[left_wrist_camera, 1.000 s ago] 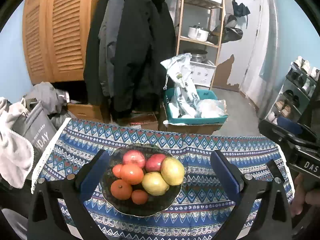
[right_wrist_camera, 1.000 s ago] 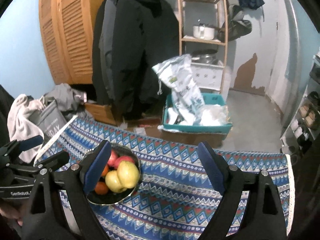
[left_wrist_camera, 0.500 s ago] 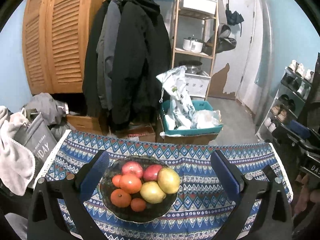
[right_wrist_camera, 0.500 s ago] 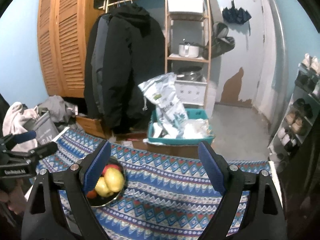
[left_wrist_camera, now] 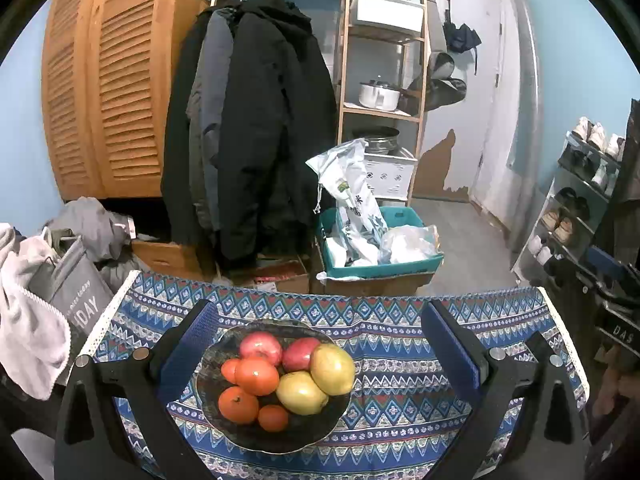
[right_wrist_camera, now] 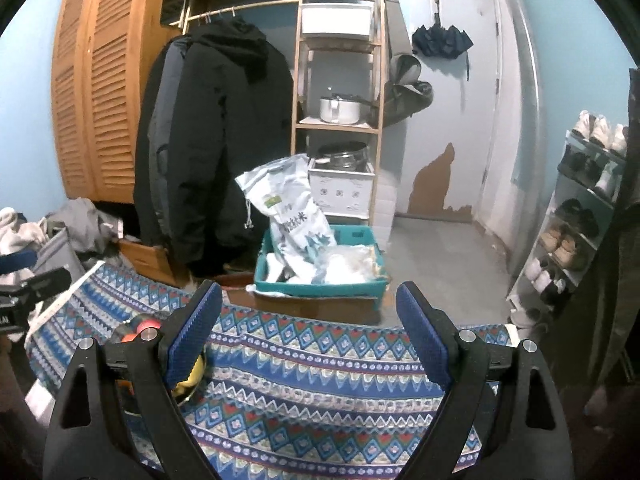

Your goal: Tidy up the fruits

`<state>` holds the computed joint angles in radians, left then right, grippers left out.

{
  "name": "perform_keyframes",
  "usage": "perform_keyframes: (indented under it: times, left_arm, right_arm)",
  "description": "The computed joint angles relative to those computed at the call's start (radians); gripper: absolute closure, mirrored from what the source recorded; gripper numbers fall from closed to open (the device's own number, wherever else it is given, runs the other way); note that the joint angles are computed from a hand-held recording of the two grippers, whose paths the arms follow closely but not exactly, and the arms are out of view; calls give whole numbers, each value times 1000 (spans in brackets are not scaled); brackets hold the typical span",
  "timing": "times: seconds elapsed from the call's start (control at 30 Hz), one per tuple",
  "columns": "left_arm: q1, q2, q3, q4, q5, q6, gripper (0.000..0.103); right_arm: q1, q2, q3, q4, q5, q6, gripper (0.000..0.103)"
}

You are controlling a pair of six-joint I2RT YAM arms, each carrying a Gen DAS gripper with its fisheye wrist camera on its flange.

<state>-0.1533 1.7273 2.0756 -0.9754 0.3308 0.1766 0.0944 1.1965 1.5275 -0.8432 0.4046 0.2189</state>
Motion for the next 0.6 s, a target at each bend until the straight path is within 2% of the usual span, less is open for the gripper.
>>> perform_keyframes:
  times: [0.6]
  left_arm:
    - [-8, -22, -18, 28, -37, -8, 1]
  right_arm:
    - [4, -2, 10, -19, -31, -8, 16]
